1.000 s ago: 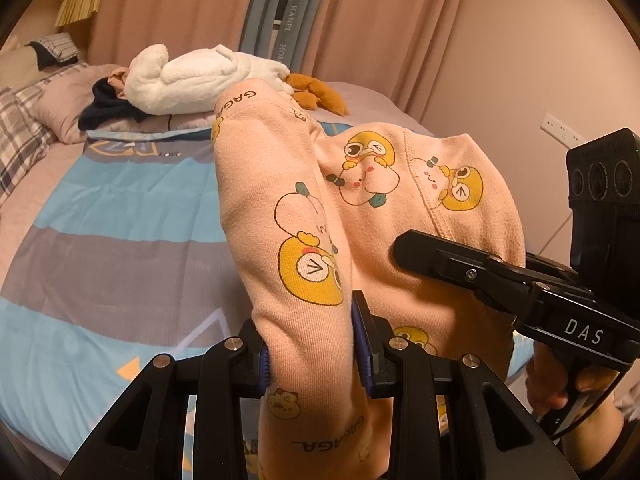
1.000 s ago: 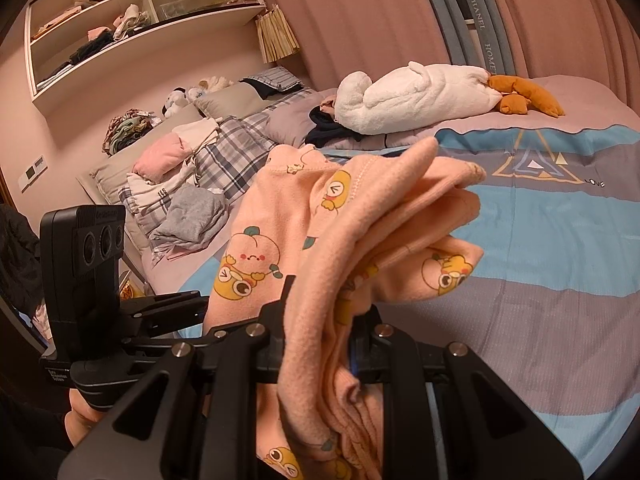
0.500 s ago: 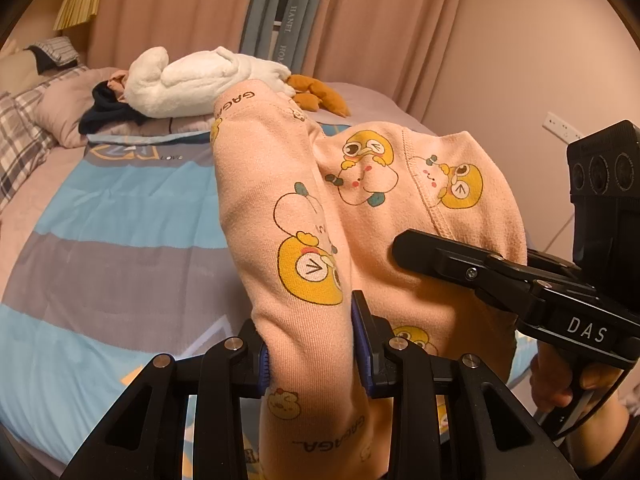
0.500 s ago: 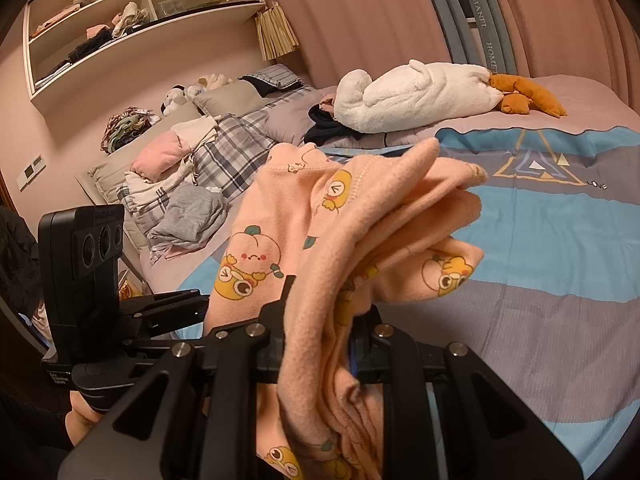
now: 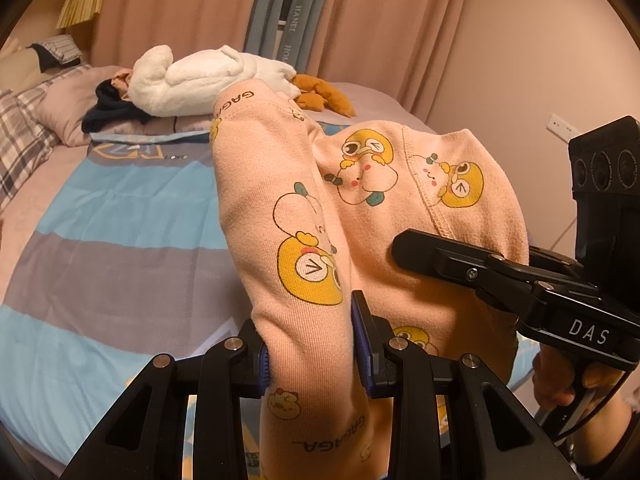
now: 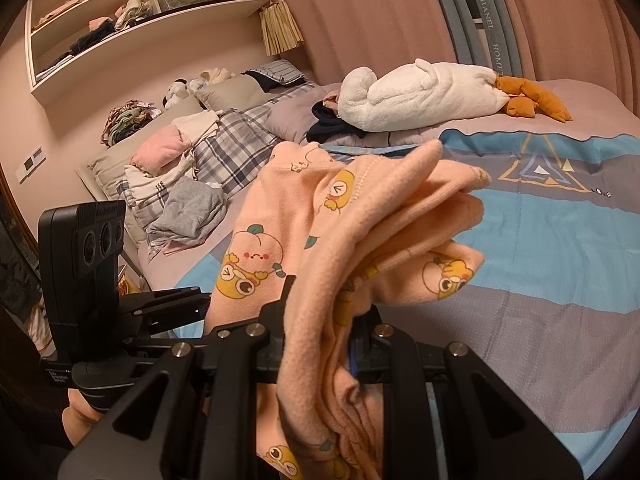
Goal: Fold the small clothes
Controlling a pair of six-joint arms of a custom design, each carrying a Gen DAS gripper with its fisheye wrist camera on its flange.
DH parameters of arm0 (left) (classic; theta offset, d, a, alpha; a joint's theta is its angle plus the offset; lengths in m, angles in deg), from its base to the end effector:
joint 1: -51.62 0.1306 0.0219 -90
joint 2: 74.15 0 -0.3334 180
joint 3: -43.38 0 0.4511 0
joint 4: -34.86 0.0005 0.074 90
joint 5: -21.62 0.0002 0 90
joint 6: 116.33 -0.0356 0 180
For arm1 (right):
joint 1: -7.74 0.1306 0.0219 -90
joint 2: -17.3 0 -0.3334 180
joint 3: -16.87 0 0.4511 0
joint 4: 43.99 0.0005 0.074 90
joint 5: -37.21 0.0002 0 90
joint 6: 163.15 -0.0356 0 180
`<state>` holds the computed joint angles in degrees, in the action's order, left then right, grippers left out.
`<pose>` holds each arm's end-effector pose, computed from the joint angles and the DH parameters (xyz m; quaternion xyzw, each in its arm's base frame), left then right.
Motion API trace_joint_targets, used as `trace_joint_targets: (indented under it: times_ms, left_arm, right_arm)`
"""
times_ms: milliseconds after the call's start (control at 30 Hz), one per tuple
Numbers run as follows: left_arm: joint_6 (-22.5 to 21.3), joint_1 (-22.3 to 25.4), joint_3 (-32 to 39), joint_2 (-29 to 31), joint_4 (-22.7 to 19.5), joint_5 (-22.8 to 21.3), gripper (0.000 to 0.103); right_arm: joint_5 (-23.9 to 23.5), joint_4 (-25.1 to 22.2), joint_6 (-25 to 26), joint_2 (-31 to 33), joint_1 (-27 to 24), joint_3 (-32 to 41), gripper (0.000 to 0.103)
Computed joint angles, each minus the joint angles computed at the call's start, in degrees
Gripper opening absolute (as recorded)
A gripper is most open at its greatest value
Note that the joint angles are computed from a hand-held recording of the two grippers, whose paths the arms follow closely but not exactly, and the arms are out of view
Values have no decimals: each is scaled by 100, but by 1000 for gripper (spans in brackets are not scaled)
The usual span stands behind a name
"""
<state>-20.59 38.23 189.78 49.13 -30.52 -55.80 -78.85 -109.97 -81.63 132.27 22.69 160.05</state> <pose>0.6791 -0.1701 0.5132 0.1049 0.9040 -0.1656 0.3800 0.6181 0.1807 0.5810 -0.1484 0.8678 0.2853 0.3788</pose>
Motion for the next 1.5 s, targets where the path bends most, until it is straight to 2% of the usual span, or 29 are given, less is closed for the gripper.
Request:
trace_joint_targets:
  times_ms: [533, 1267, 1500]
  left_arm:
    - [71, -32, -398, -275, 194, -191, 32]
    - [186, -52, -294, -203, 89, -289, 32]
    - [199, -56, -148, -104, -28, -319, 32]
  right_arm:
    - [-38, -276, 194, 418, 36, 629, 21]
    - [-36, -530, 261, 849, 109, 1211, 21]
    - [-81, -740, 266, 1181, 99, 1672, 21]
